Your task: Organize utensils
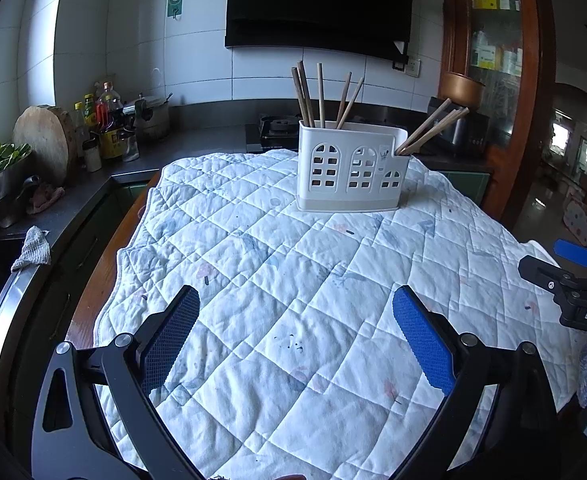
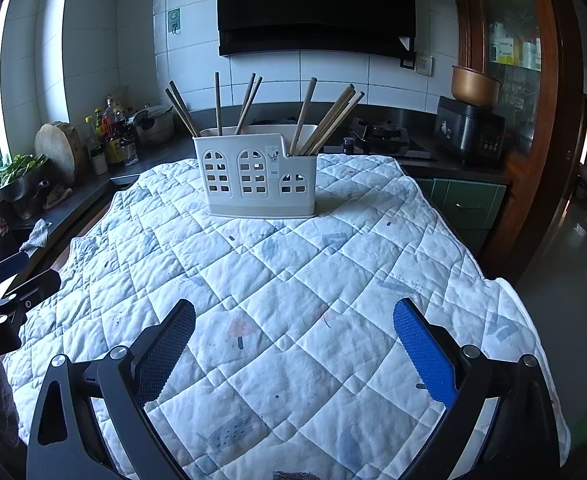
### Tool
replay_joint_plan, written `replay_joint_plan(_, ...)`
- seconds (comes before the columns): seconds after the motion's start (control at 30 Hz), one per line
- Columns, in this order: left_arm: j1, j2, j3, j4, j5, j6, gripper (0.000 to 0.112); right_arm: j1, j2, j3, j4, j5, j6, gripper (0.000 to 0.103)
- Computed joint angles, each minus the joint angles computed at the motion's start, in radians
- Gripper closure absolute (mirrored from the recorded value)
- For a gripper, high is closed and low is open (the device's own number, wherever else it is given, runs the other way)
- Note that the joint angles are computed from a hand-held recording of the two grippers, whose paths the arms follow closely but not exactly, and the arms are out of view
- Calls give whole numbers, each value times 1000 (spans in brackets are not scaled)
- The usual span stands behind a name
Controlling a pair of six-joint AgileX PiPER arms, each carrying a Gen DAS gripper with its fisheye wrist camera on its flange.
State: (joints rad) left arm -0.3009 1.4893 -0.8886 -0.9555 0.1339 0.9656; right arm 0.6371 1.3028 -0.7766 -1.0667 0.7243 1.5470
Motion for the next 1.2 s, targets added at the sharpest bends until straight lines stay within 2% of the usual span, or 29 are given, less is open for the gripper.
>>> replay_joint_plan(0.13,3,-2,9,-66,4,65,16,5,2,1,3,-6,1,7)
replay_joint_plan(0.8,-6,6,8,50,3,-40,16,-11,12,5,26,-36,-22,7)
replay_joint_plan(1.2,-5,14,1,66,19,-54,16,-15,7,5,25,-39,-25,7)
